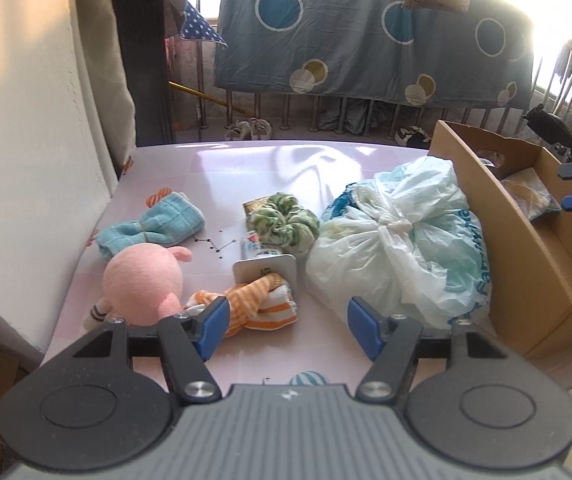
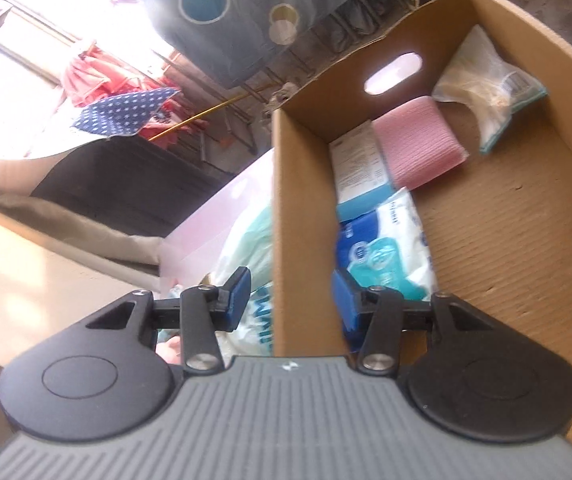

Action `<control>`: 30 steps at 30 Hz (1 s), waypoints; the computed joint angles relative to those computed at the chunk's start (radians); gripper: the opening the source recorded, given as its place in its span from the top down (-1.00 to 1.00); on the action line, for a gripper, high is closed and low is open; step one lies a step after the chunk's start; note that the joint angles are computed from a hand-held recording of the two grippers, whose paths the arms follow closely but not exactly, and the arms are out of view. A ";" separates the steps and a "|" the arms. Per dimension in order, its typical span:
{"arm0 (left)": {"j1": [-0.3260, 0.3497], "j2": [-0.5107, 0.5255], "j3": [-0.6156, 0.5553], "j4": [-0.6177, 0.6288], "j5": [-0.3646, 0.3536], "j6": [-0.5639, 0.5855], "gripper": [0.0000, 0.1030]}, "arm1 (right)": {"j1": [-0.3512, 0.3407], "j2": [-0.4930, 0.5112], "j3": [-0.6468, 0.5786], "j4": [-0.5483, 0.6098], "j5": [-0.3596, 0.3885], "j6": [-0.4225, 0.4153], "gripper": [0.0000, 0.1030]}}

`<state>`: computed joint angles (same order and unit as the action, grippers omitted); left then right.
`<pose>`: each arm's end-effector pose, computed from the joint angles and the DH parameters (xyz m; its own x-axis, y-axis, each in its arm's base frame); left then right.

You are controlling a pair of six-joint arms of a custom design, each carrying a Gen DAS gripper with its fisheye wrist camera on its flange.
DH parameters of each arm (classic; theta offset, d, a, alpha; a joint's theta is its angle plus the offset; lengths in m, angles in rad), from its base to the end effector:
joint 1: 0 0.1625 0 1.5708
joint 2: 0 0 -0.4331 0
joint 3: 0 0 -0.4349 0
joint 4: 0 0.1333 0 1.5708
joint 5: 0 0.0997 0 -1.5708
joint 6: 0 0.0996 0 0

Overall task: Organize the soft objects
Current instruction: 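Move the right gripper to the pink plush toy and grasp its head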

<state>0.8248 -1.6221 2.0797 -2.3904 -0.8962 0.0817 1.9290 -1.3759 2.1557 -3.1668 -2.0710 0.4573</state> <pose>-0.1881 -0.4916 0.3655 -0.6695 0.4224 -0.6111 0.6917 0.6545 -0.3053 0.2642 -0.4618 0.2944 -0.9533 0.3008 -0.0269 0.2015 0.5669 -0.7987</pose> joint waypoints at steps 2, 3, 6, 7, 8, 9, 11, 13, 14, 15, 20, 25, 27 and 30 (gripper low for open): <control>0.001 -0.024 0.016 -0.014 0.037 0.013 -0.29 | 0.017 0.032 -0.022 0.005 0.044 -0.001 0.13; 0.000 -0.036 0.026 -0.023 0.057 0.023 -0.29 | 0.024 0.049 -0.034 0.010 0.071 0.002 0.13; 0.002 -0.065 0.048 -0.044 0.107 0.048 -0.29 | 0.033 0.112 -0.077 0.018 0.156 0.008 0.13; 0.005 -0.072 0.051 -0.049 0.116 0.052 -0.29 | 0.035 0.136 -0.092 0.021 0.180 0.011 0.13; 0.009 -0.079 0.054 -0.054 0.126 0.056 -0.29 | 0.038 0.161 -0.110 0.027 0.203 0.014 0.13; 0.015 -0.085 0.057 -0.064 0.137 0.064 -0.29 | 0.040 0.187 -0.129 0.034 0.227 0.017 0.13; 0.021 -0.091 0.065 -0.090 0.159 0.081 -0.29 | 0.044 0.240 -0.170 0.051 0.273 0.024 0.12; 0.029 -0.092 0.070 -0.123 0.176 0.105 -0.28 | 0.051 0.296 -0.217 0.075 0.313 0.028 0.12; 0.033 -0.092 0.073 -0.139 0.183 0.117 -0.28 | 0.056 0.325 -0.248 0.093 0.330 0.029 0.11; 0.038 -0.089 0.074 -0.158 0.190 0.133 -0.28 | 0.060 0.351 -0.274 0.109 0.344 0.029 0.11; 0.071 -0.056 0.062 -0.216 0.187 0.187 -0.27 | 0.080 0.500 -0.451 0.221 0.389 0.013 0.10; 0.114 -0.007 0.023 -0.247 0.165 0.229 -0.27 | 0.075 0.643 -0.644 0.360 0.400 0.001 0.03; 0.136 0.020 -0.005 -0.241 0.150 0.231 -0.27 | 0.069 0.700 -0.725 0.424 0.396 0.002 -0.01; 0.168 0.062 -0.050 -0.221 0.127 0.224 -0.29 | 0.057 0.776 -0.833 0.509 0.376 -0.004 -0.13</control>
